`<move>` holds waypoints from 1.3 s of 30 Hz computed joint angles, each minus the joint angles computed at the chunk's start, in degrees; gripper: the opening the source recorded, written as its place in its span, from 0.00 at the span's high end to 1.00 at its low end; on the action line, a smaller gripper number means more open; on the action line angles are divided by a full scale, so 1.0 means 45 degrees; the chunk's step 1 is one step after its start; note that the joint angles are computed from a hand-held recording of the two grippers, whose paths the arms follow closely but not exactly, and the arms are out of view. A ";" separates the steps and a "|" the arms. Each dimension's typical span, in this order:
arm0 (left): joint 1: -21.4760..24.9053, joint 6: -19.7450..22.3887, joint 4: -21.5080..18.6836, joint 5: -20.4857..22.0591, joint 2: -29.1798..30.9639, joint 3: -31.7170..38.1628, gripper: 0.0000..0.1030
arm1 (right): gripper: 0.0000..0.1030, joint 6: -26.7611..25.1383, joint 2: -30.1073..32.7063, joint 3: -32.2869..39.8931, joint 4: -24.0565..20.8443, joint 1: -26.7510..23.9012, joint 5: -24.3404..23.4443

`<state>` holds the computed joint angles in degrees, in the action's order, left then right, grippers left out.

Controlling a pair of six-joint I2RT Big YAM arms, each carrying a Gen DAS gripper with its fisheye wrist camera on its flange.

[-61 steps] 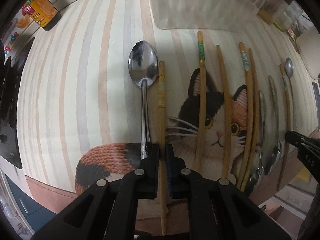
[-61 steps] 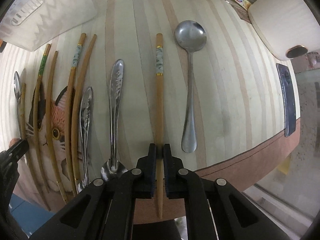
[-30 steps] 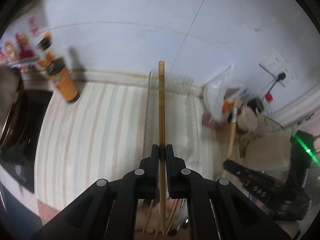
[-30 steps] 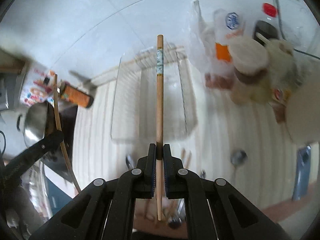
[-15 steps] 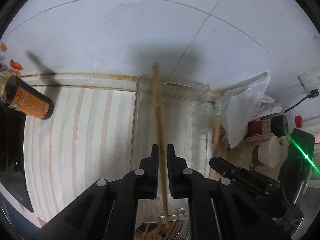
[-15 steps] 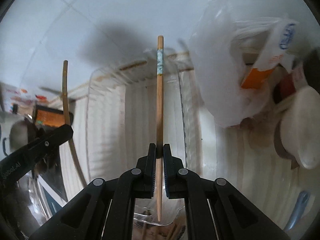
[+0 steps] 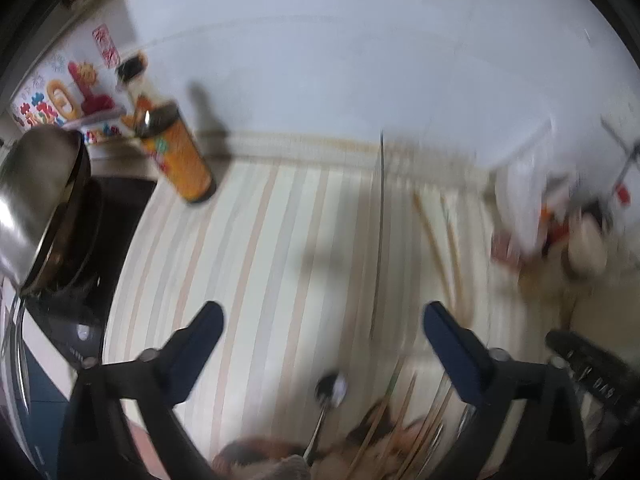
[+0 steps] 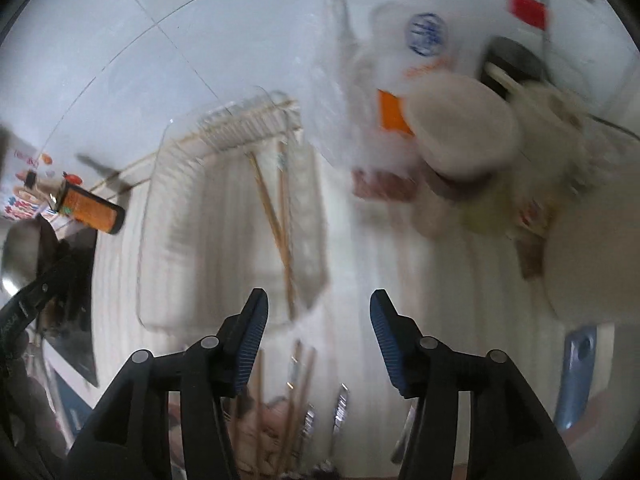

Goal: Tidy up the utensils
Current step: 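Open both tools to drop the chopsticks into the clear basket, then grasp the green-banded chopstick with the left tool while the right tool grasps a plain chopstick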

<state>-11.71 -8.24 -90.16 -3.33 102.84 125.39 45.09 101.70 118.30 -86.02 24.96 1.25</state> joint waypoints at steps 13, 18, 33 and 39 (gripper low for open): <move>-0.1306 0.1112 0.1486 -0.0074 -0.2960 -0.7501 0.22 | 0.65 0.2913 -0.2703 -0.6649 0.3315 0.1225 -0.3205; -0.1642 0.1620 0.1460 -0.0406 -0.2419 -0.8039 0.56 | 0.66 0.3131 -0.2453 -0.6842 0.3598 0.1549 -0.3199; -0.0564 0.1145 0.1583 0.0737 -0.2933 -0.8561 0.95 | 0.75 0.3959 -0.1103 -0.5494 0.3728 0.1312 -0.2732; -0.0546 0.1193 0.1708 0.0703 -0.3041 -0.8718 0.95 | 0.95 0.2019 0.0125 -0.3816 0.1938 0.1562 -0.1842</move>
